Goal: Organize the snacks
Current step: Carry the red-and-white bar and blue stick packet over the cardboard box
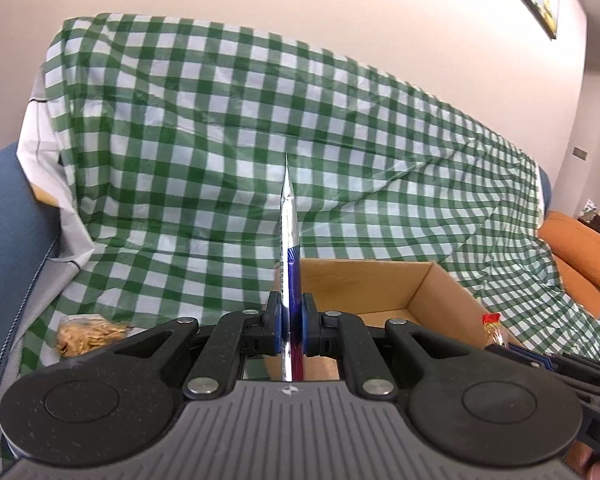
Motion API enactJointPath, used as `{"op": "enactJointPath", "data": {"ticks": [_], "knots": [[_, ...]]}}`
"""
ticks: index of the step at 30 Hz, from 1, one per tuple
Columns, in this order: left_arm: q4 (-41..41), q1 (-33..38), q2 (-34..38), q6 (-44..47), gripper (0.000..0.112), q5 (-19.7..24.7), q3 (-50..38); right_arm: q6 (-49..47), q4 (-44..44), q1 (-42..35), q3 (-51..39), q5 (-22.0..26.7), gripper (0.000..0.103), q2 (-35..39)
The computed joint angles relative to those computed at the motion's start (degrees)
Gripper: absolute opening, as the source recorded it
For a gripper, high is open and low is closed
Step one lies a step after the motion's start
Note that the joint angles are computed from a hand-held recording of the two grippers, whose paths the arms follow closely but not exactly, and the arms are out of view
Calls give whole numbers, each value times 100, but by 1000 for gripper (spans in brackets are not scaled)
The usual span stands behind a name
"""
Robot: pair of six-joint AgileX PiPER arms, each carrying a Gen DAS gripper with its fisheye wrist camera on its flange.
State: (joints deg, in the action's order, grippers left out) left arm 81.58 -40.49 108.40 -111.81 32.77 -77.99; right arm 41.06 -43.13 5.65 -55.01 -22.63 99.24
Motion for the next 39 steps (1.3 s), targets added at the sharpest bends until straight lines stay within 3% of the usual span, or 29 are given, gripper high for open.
{"op": "enactJointPath", "data": {"ticks": [9, 28, 39], "knots": [[385, -160, 121, -195, 9, -53, -118, -942, 1213, -52, -20, 227, 18, 38], [16, -592, 757, 858, 9, -136, -859, -1792, 2339, -131, -135, 531, 18, 136], [409, -873, 987, 1006, 9, -59, -1038, -2293, 2924, -119, -159, 592, 18, 166]]}}
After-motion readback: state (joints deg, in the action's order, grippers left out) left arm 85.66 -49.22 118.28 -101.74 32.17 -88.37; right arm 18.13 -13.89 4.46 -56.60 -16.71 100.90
